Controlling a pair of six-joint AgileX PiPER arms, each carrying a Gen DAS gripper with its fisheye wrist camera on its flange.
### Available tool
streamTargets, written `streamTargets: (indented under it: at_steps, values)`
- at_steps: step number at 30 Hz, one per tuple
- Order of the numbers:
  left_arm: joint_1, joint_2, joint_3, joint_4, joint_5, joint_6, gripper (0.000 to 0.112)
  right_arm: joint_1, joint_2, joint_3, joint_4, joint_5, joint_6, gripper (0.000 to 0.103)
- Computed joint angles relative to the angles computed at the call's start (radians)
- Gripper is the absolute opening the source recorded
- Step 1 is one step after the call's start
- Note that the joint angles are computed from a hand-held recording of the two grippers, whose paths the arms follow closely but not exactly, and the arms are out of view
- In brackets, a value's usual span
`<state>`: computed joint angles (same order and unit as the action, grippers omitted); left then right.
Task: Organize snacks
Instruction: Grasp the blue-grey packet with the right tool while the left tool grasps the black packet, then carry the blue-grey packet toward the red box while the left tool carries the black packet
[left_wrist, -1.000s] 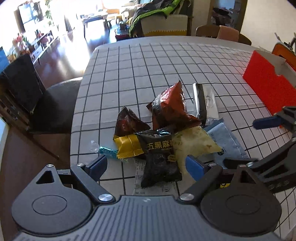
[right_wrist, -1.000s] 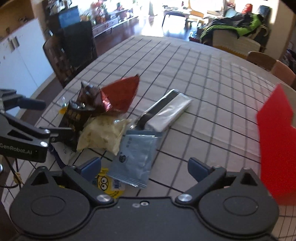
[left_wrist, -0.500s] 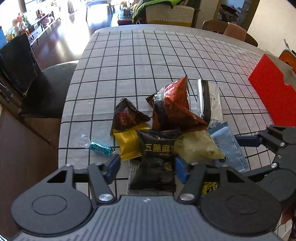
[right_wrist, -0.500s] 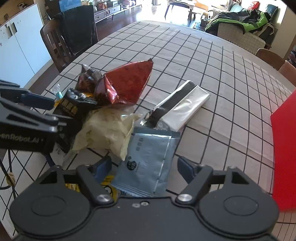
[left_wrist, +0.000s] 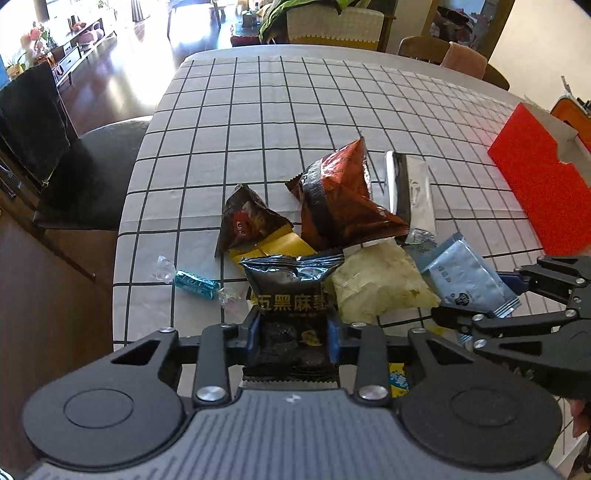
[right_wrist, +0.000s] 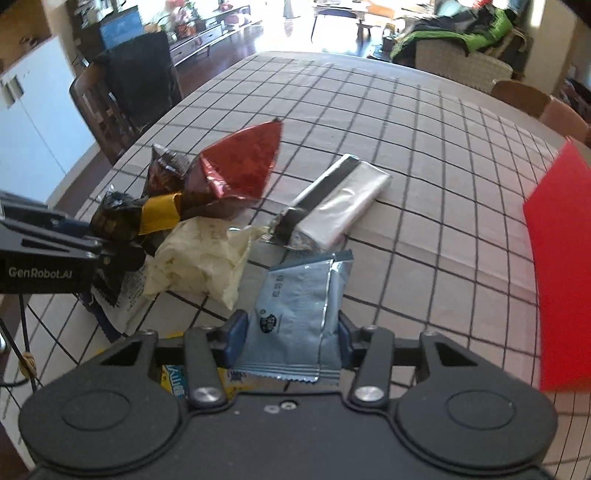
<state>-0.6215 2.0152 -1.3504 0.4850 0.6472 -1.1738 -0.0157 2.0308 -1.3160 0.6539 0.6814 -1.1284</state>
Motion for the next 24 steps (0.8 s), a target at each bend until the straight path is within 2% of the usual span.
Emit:
streamTargets:
  at_steps: [7, 12, 15, 17, 20, 24]
  values:
    - [-0.029, -0.043, 0.021, 0.008, 0.003, -0.028, 0.033, -0.098, -0.064, 0.039, 0.082, 0.062, -0.056, 0.046]
    - [-0.058, -0.064, 0.008, -0.002, 0.017, -0.026, 0.033, -0.186, -0.107, 0.047, 0.134, 0.141, -0.081, 0.046]
    - [-0.086, -0.065, -0.032, -0.01, 0.05, -0.009, 0.033, -0.247, -0.129, 0.033, 0.159, 0.204, -0.094, 0.045]
    - [-0.107, -0.061, -0.071, -0.01, 0.074, -0.001, 0.033, -0.287, -0.143, 0.021, 0.176, 0.24, -0.109, 0.038]
    - [-0.136, -0.046, -0.136, -0.004, 0.105, 0.015, 0.033, -0.344, -0.152, -0.006, 0.203, 0.284, -0.141, 0.036]
    - [-0.166, -0.002, -0.236, 0.004, 0.154, 0.027, 0.033, -0.365, -0.108, -0.047, 0.168, 0.281, -0.136, 0.035]
